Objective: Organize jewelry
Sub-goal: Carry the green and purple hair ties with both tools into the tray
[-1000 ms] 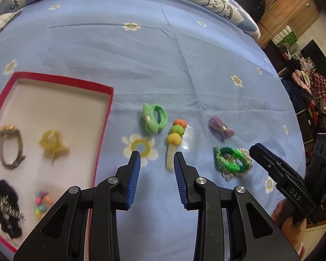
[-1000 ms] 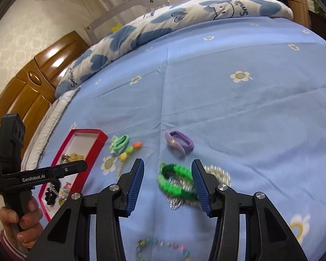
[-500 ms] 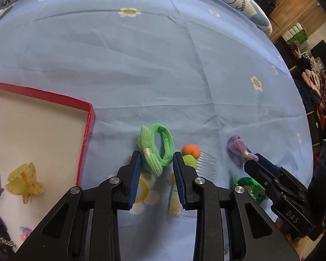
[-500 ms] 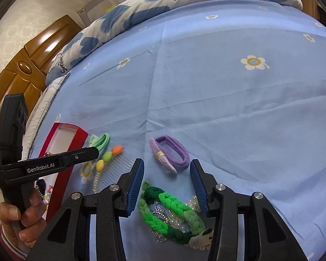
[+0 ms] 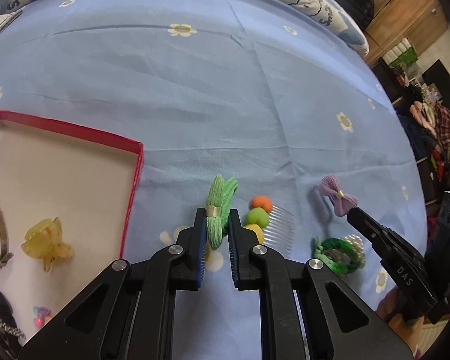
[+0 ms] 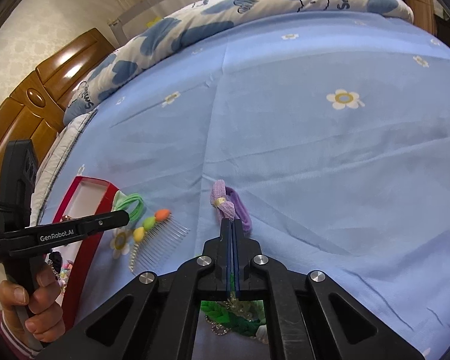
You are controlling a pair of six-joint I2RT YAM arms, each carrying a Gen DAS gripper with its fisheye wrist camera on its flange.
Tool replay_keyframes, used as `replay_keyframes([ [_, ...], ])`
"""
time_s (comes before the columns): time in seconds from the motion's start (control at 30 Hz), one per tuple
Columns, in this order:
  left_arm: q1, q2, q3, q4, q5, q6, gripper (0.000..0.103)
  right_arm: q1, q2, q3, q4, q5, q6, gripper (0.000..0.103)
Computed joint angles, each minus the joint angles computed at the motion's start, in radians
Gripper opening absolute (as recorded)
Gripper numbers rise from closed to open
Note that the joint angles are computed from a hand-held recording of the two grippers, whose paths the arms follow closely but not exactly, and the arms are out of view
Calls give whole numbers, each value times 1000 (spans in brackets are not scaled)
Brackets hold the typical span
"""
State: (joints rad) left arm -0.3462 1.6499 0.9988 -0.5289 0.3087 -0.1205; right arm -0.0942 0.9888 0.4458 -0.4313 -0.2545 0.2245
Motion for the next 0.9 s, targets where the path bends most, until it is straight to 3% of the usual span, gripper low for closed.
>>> replay_keyframes([
  [0.3,103,-204,-86,-70,72,50,11,119,-140,19,-81,8,98,0],
  [0.5,226,-311,-134,-138,119,112,11,319,-199,40,-102,84,229,0],
  [0.9,530,-378,-152,-273,224,280,11,715,-76,110,4,256,439,0],
])
